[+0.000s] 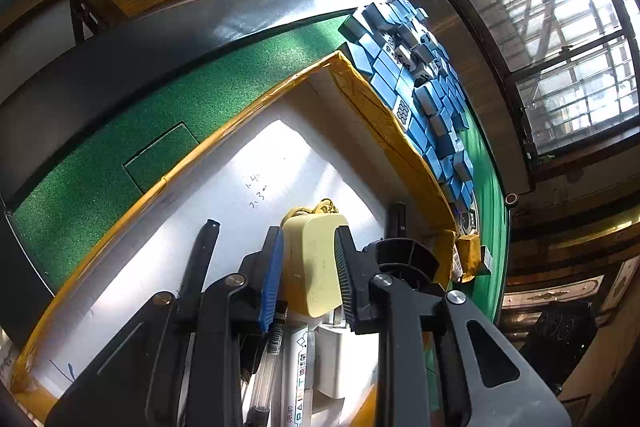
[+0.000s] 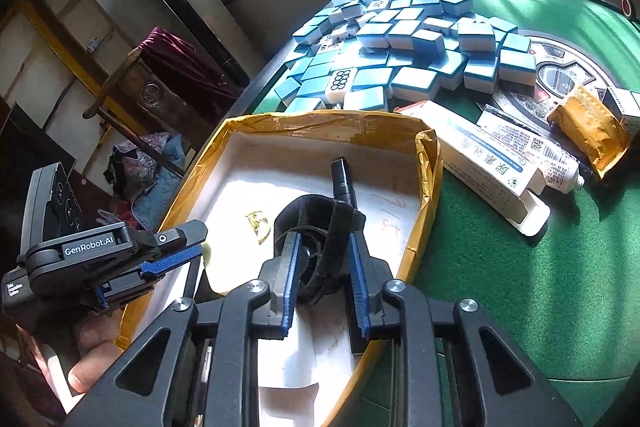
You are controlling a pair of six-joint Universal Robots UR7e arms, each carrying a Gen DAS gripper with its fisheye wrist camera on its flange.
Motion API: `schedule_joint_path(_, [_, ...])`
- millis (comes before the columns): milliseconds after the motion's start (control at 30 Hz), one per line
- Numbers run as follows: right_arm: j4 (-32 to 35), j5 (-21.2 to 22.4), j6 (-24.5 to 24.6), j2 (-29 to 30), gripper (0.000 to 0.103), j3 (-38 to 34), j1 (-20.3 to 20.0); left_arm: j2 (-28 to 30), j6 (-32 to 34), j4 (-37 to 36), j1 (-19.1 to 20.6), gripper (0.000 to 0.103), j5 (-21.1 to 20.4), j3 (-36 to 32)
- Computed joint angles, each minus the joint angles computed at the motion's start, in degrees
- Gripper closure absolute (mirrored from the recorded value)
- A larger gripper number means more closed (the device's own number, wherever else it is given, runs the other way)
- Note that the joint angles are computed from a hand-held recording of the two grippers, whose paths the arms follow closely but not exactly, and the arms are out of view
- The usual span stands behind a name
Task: Organize objects
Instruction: 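Carry both items to tray and release them from both tools, then move both open tools from the tray back over the table items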
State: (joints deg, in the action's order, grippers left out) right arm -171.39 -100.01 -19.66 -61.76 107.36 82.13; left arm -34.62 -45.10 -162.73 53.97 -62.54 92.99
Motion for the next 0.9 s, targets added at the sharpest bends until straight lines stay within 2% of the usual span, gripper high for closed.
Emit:
schedule_joint_path(33, [-0.6,0.7,-0.2,-0.5,0.068,0.6,-0.1,-0.1,-0.5,-0.1,-0.1,0.068,0.6,0.3])
schedule_joint_path(233, [-2.9,4.5,-3.5,-4.0,0.062,4.2,-0.7,-0.8,-1.3,-0.6,-1.9,0.063,4.1,2.5])
schedule_joint_path(400, [-4.0,6.9,-6.1,-7.8,0.06,7.3,-2.3,-0.6,-1.2,0.3,-5.9,0.057,9.7,3.8])
schedule_joint_path(467, [-3.9,7.8,-7.7,-9.5,0.056,8.0,-3.3,-0.1,-0.6,0.2,-7.6,0.056,11.0,4.0])
schedule_joint_path(667, [-1.9,6.5,-11.4,-12.4,0.054,7.3,-6.1,2.9,3.8,0.2,-11.7,0.056,9.5,2.1])
schedule_joint_path(800, [-0.2,6.0,-10.8,-12.1,0.054,5.5,-8.8,5.8,5.3,2.2,-13.4,0.056,8.8,-0.9])
schedule_joint_path(900, [-1.5,6.5,-10.2,-11.5,0.054,4.7,-10.9,8.1,4.8,5.7,-14.0,0.056,9.0,-3.8])
